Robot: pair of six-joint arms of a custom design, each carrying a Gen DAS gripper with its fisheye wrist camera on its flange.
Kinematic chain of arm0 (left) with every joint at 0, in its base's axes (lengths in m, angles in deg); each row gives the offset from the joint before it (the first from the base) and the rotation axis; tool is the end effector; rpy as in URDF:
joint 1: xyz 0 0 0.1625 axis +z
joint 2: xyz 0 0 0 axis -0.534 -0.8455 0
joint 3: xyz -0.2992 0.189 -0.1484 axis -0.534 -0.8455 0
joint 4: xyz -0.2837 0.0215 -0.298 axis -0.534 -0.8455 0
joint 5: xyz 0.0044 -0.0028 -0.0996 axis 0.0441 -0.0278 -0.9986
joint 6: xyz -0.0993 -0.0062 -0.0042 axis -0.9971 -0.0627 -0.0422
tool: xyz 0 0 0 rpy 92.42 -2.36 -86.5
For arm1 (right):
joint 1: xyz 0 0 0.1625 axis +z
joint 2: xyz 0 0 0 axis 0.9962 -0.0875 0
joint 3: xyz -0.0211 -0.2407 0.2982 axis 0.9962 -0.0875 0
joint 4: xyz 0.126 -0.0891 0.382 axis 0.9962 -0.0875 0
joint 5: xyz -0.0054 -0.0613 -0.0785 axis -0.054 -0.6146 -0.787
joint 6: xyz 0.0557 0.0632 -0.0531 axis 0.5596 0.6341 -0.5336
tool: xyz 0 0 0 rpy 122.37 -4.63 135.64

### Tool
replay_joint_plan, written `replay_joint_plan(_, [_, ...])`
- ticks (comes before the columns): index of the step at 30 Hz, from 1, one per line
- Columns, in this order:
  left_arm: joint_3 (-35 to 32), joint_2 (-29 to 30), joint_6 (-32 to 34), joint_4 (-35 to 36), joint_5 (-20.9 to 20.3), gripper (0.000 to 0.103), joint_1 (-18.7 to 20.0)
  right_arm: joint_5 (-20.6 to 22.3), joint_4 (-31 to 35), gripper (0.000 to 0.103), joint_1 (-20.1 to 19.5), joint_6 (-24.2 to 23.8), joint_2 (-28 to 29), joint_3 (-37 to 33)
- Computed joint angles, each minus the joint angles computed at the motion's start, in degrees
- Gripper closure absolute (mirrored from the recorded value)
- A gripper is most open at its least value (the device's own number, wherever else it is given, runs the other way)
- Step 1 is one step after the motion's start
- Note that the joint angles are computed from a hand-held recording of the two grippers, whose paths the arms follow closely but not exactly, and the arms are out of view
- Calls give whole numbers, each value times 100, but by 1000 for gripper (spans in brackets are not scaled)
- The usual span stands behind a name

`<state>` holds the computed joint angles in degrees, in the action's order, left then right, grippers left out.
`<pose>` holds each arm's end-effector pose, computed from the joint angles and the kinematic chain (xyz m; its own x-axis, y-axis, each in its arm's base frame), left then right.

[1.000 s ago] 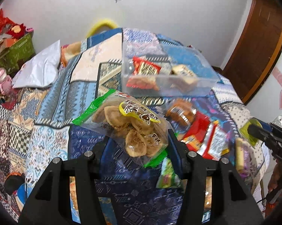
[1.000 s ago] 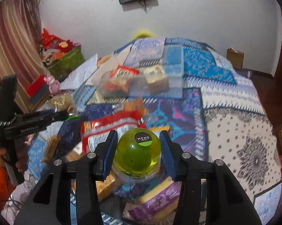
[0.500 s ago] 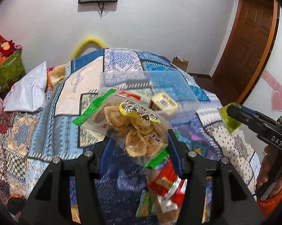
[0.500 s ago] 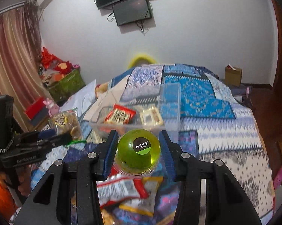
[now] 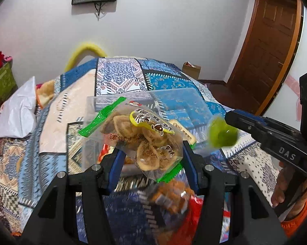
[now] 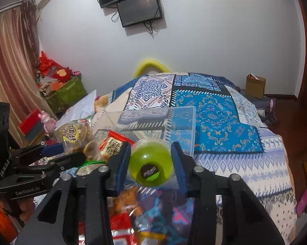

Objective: Organize snacks
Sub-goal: 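Place the fruit bag and jelly cup into the clear box with both tools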

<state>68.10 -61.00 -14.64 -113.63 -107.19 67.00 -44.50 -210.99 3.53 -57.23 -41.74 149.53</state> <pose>-0.4073 -0.5174 0.0193 -0.7475 0.4250 -0.5105 0.6369 0.6770 -0.3688 0.0966 -0.4620 0.3726 -0.8402 -0.1262 0.5274 -0.4716 0.6501 -0.5958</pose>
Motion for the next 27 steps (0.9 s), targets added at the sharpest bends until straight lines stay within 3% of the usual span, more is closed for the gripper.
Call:
replay_joint_plan(5, [-676, 580, -5, 380, 195, 49, 236, -389, 290, 89, -28, -26, 480, -344])
replay_joint_plan(13, [-974, 834, -450, 683, -191, 48, 569, -385, 366, 89, -99, -174, 412, -233])
replay_joint_plan(16, [-1006, 819, -623, 878, -219, 40, 569, -253, 585, 87, -149, -50, 323, -262])
replay_joint_plan(18, [-1073, 812, -739, 1174, -187, 32, 555, -238, 609, 80, -151, 9, 318, -284])
replay_joint_plan(24, [-852, 591, -755, 1195, -158, 32, 406, -379, 375, 50, -44, 8, 148, -122])
replay_joint_plan(27, [-700, 435, -759, 1210, -50, 32, 273, -442, 332, 44, 16, 23, 10, -55])
